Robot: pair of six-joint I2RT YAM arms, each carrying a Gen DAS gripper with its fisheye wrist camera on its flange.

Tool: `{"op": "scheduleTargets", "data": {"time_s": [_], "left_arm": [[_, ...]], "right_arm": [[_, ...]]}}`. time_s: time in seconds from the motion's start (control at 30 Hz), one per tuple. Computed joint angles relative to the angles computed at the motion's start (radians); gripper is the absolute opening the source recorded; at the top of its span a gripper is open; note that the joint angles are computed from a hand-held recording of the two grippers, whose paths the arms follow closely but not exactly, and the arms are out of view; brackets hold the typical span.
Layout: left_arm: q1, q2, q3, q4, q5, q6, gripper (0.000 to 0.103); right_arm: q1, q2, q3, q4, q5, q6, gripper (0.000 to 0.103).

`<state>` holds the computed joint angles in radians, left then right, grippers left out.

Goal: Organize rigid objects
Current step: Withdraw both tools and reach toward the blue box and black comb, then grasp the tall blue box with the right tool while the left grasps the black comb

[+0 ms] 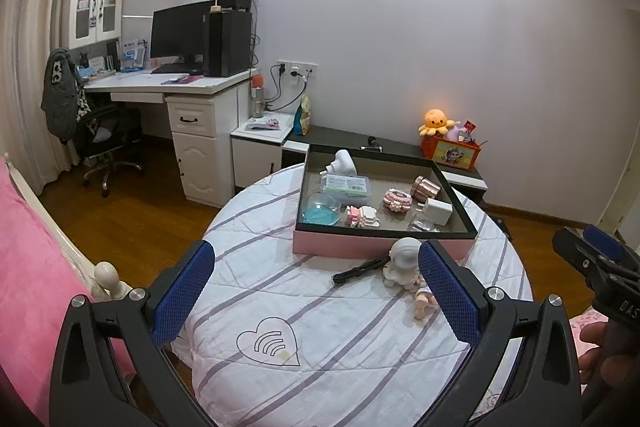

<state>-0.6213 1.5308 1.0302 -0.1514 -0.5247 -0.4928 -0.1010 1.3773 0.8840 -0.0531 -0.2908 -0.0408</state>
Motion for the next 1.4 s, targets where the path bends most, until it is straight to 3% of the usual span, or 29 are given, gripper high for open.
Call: {"op": "scheduleTargets", "data": {"time_s": [0.27,0.53,0.97,1.2,1.27,1.33,1.4], "left_arm": [[0.004,0.079,0.038,0.0,0.033,-0.005,0.103],[0.038,0.238,0.092,0.018,0.087,0.005,0.103],[0.104,0.598,0.387,-0.039,0.198,0.149,0.103],[0.13,0.728,0.551,-0.104,0.261,0.2,0.101],[0.132,0.756,0.588,-0.122,0.274,0.215,0.098],[0.134,0.799,0.649,-0.164,0.288,0.231,0.093],[0.14,0.839,0.708,-0.201,0.315,0.249,0.087]], "right_arm": [[-0.011,0.073,0.046,-0.037,0.006,-0.042,0.103],[-0.025,0.254,0.105,-0.052,0.032,-0.09,0.103],[-0.019,0.584,0.284,-0.093,0.098,-0.141,0.102],[-0.013,0.675,0.38,-0.127,0.055,-0.155,0.096],[-0.004,0.7,0.411,-0.14,0.058,-0.161,0.089],[0.005,0.727,0.444,-0.159,0.065,-0.17,0.074],[0.012,0.744,0.462,-0.168,0.068,-0.18,0.071]]}}
